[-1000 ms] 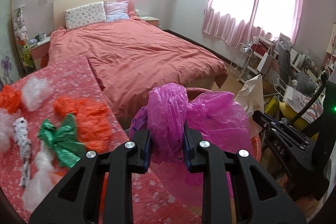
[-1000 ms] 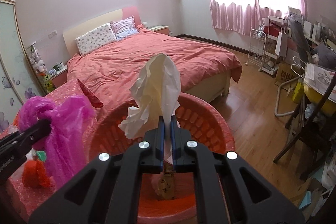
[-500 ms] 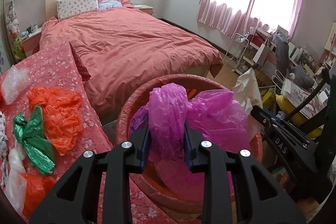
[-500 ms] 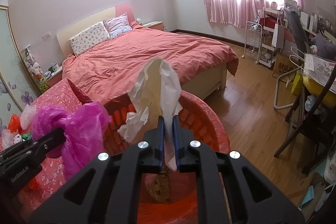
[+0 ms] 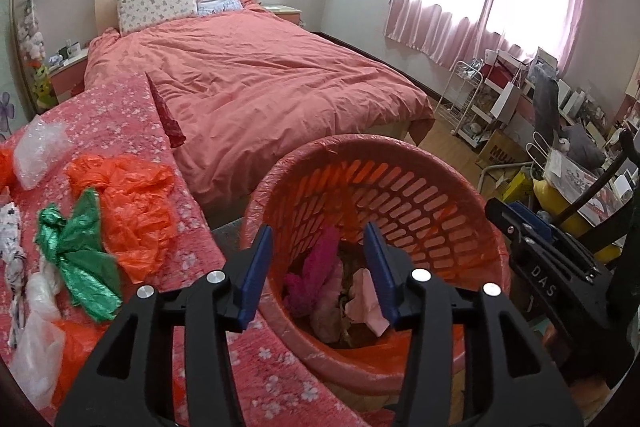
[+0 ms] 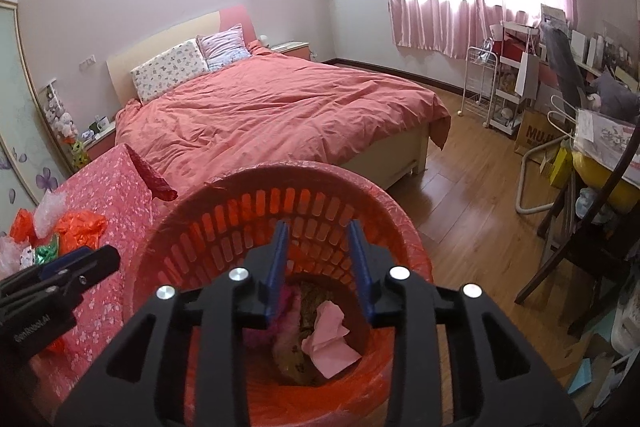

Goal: Collect trash
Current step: 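Grasp the clear plastic bag on the bed with the left tool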

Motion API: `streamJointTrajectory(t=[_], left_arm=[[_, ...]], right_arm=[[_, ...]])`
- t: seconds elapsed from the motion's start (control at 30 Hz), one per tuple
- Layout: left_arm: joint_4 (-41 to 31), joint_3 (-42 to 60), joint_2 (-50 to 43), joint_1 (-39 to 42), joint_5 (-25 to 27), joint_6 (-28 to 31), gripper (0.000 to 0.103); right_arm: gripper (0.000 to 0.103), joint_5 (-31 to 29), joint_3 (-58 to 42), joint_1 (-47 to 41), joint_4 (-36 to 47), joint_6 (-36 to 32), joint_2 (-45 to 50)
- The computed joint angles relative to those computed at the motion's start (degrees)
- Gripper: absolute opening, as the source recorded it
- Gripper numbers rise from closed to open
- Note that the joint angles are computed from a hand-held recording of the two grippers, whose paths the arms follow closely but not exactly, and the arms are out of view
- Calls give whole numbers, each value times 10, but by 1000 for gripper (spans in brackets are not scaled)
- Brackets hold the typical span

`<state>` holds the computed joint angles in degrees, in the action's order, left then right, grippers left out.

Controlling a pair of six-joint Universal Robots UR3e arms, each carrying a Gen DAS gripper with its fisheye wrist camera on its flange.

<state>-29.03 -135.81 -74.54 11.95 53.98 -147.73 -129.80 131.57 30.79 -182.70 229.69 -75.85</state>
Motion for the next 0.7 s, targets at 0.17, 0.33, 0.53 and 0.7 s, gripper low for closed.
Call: streamJointTrajectory(t=[0.17, 0.33, 0.53, 0.7], left_arm=[[-61, -5, 54, 60, -33, 46, 48], [-152, 4, 106, 147, -69, 99, 48], [-295, 41, 152, 287, -123, 189, 48], [-330, 70, 131, 397, -149, 231, 48]], right_arm=[[39, -16, -52, 31, 51, 5, 16], [44, -30, -136, 74, 102, 2, 54], [49, -33, -275, 124, 158, -24, 122], [50, -25, -403, 157, 198, -43, 195]])
